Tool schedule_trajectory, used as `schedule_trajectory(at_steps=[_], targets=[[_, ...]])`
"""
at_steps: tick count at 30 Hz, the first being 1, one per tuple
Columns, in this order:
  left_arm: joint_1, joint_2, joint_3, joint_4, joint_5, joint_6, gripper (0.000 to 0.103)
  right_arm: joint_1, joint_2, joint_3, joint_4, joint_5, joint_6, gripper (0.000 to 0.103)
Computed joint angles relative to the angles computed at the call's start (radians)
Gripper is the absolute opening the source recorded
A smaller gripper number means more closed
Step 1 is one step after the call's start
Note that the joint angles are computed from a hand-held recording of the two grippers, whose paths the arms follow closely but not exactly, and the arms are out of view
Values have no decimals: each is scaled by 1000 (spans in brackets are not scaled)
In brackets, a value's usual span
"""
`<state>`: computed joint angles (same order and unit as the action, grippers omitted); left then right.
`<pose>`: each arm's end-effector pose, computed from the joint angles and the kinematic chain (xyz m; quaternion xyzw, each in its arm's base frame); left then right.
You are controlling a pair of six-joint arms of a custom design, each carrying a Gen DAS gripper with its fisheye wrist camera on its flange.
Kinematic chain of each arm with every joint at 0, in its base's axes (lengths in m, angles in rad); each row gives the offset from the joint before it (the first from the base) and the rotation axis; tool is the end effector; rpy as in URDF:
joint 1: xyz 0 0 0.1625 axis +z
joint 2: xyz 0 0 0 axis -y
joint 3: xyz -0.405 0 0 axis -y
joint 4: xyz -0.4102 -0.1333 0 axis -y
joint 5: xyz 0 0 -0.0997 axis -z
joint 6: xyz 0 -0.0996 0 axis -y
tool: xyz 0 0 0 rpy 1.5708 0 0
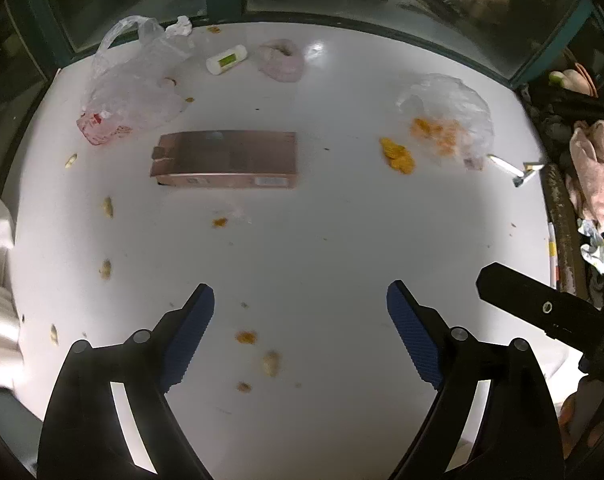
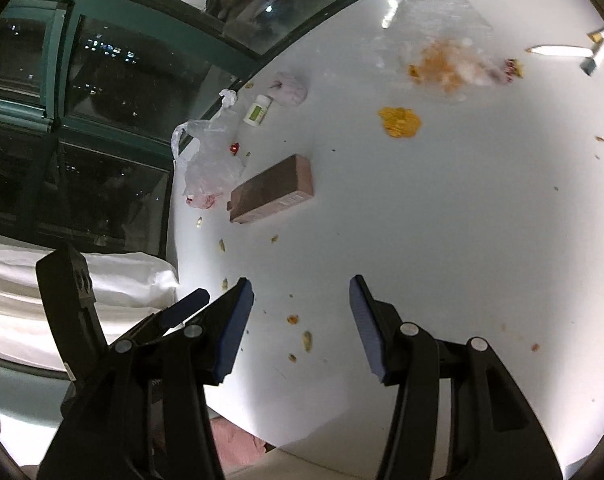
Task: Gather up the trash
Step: 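Lower the left gripper onto the pink cosmetic box and close it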
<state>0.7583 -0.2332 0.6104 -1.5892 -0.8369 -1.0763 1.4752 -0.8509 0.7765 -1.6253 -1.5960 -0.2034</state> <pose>-0.4743 -0.7248 0.0007 -0.0573 0.9189 -0.1883 0.3419 0.0550 -0.7966 0.4116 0.0529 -0.9964 0.0618 0.0220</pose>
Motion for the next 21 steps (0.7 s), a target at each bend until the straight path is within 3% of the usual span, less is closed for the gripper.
schedule_trajectory(at_steps=[11, 14, 19, 21], targets=[[101, -126, 147, -82, -29, 54, 86, 41, 95, -19, -52, -61, 130, 49], [130, -141, 163, -110, -26, 77, 86, 50, 150, -72, -41, -85, 145, 67], [187, -135, 139, -139, -82, 126, 86, 57, 239, -176, -4, -120, 155, 68], [209, -124, 119, -147, -105, 147, 86, 58, 284, -236, 20, -139, 165, 74]])
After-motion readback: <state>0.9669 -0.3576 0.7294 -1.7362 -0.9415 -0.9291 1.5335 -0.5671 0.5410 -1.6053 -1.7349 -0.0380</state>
